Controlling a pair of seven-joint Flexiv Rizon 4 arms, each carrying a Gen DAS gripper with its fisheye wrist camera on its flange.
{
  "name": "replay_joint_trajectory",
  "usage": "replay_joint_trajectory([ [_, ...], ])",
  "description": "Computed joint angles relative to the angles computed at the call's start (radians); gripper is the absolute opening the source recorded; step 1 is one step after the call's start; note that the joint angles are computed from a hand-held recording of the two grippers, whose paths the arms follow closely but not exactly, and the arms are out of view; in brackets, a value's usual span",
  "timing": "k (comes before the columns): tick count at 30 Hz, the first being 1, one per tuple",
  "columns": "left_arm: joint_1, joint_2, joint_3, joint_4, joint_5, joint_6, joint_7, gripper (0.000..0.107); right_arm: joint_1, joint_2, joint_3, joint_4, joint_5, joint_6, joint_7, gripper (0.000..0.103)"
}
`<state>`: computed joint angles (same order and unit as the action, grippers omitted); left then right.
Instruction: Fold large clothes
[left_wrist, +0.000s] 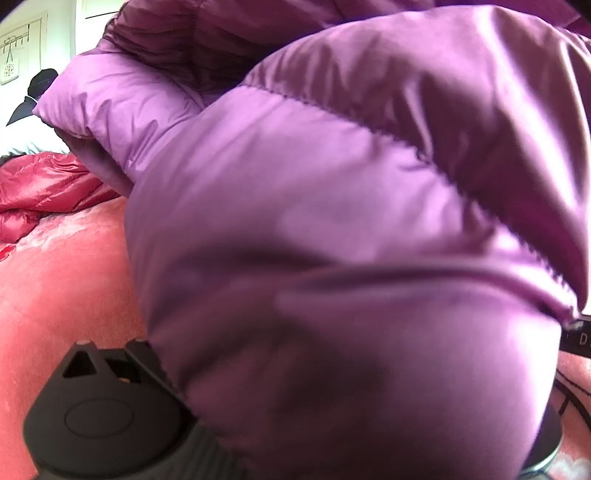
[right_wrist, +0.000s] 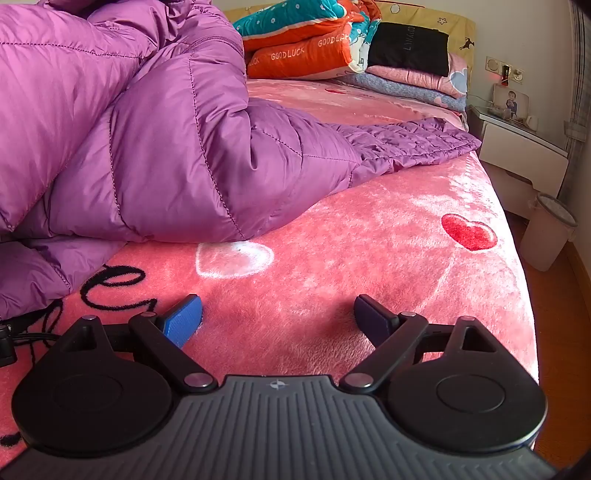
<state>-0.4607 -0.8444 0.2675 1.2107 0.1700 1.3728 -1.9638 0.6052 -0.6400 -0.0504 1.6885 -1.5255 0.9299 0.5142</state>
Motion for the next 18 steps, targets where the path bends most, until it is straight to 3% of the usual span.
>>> replay_joint_trajectory([
  [5, -0.006, 0.02, 0.001, 0.013, 0.003, -0.012, -0.011, 0.103, -0.004, 0.004, 0.001, 0.004, -0.005, 0.01, 0.006, 0.103],
  [9, 0.051, 0.087, -0.083, 0.119, -0.017, 0.056, 0.042, 0.103, -0.027, 0.03, 0.014, 0.036, -0.03, 0.062, 0.023, 0.103],
  [13, 0.158, 0.17, -0.223, 0.247, -0.075, 0.083, 0.201, 0.102, -0.023, 0.068, 0.042, 0.088, -0.005, 0.038, 0.021, 0.103],
  [18, 0.234, 0.275, -0.293, 0.382, -0.124, 0.085, 0.382, 0.102, 0.035, 0.113, 0.081, 0.134, 0.116, -0.117, -0.017, 0.103],
])
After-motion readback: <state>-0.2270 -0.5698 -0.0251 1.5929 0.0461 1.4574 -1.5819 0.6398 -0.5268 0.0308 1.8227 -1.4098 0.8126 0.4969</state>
